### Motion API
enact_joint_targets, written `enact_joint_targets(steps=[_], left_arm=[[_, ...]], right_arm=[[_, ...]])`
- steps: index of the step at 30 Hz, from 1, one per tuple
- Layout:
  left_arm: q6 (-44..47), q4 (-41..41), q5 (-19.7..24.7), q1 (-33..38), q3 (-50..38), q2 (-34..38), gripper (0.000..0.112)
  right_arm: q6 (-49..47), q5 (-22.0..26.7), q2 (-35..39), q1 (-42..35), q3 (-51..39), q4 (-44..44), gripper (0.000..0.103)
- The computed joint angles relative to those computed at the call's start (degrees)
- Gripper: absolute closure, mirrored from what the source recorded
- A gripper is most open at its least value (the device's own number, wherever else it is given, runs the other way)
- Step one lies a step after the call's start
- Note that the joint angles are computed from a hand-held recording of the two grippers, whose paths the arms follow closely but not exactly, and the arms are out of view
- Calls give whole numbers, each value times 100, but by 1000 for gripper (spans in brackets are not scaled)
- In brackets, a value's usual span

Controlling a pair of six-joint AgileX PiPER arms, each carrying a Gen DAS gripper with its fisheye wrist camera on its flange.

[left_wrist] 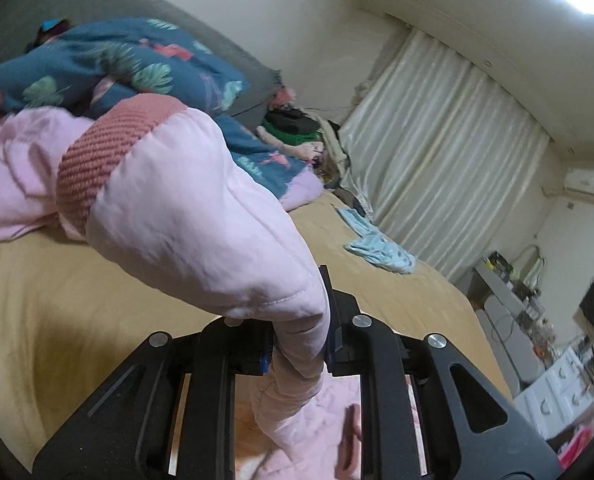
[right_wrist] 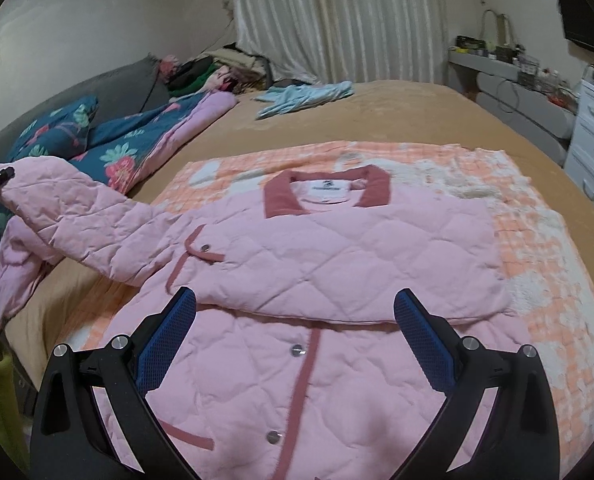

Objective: Fold large clothes
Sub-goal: 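Lift the sleeve by its cuff with the left tool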

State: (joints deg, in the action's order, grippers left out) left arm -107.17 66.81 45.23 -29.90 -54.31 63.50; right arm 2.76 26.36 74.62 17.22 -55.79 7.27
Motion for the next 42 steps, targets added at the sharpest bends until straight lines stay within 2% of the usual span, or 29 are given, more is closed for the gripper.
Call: enact_joint_targets(steps=[2, 6, 17, 24, 29, 42], left_arm=[[150, 32, 240, -307, -297, 197, 101], [408, 73, 400, -639, -714, 524, 101], [1254, -70, 540, -1294, -1889, 1520, 101], [1726, -277, 335, -1533, -2467, 2160, 101], [2429, -714, 50, -1594, -2907, 2626, 101], [3464, -1263, 91, -1925, -3956, 3813, 101]], right_arm=[[-137, 33, -110, -166, 56, 179, 4], [-703, 82, -363, -615, 226, 723, 4], [-2232, 391, -762, -1676, 457, 2235, 4], [-2829, 537, -911, -2128, 653, 2815, 4], [-3334, 665, -974, -2521, 755, 3267, 4], [-4430, 1170, -918, -3636, 891, 4209, 4]])
